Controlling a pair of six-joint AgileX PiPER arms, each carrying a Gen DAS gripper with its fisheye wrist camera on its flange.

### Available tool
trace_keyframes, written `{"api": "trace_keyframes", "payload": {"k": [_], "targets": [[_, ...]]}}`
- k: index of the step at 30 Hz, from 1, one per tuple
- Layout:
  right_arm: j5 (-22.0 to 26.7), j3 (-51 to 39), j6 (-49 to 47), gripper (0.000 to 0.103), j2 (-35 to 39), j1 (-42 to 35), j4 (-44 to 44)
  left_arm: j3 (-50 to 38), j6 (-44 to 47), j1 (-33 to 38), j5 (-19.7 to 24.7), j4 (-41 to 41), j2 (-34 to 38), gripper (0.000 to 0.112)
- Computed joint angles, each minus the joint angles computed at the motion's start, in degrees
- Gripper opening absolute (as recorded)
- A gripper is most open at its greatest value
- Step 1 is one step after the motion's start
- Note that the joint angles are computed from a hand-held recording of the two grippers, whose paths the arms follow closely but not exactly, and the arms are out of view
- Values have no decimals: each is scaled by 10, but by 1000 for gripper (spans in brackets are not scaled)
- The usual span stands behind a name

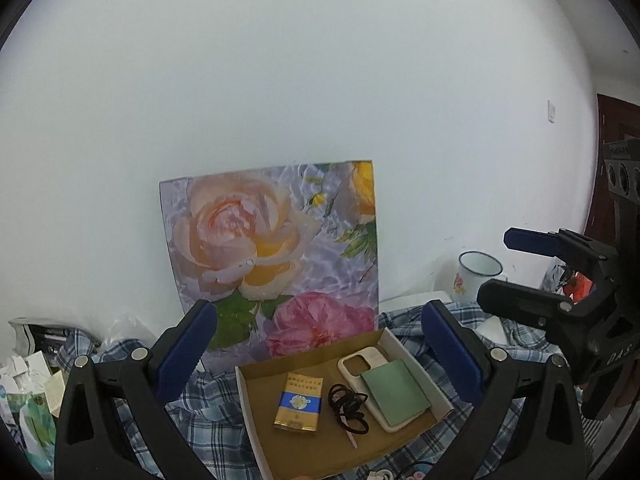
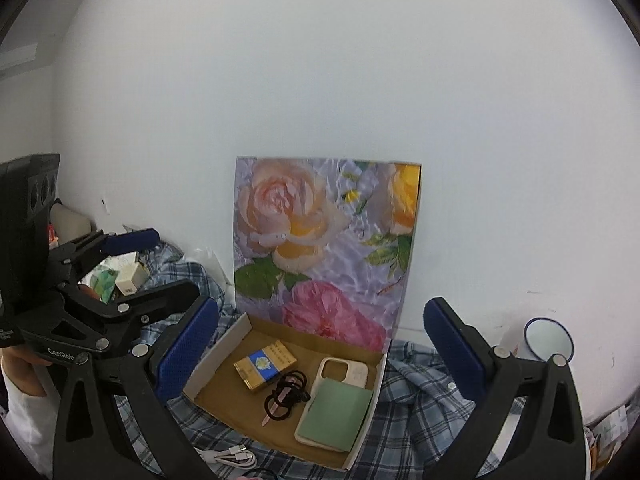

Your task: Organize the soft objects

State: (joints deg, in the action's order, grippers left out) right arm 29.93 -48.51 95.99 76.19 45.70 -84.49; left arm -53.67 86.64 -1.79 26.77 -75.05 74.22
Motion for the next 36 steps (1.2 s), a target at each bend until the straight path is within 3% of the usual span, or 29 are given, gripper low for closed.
{"api": "trace_keyframes", "payload": {"k": [4,8,15,21,36], "targets": [[29,4,-8,102,-22,21,3,6,4,18,32,-7,-24,103],[57,7,-8,102,-39,46,-2,-4,-13,54,110,0,-34,103],[118,10,-16,102,-65,97,0,-5,-12,81,144,-13,-63,103],[179,-2,-42,102,-80,153,13,-27,-57,102,198,10,-65,103],[270,39,-8,102,-82,263,21,53,-43,128,194,39,-133,103]]}}
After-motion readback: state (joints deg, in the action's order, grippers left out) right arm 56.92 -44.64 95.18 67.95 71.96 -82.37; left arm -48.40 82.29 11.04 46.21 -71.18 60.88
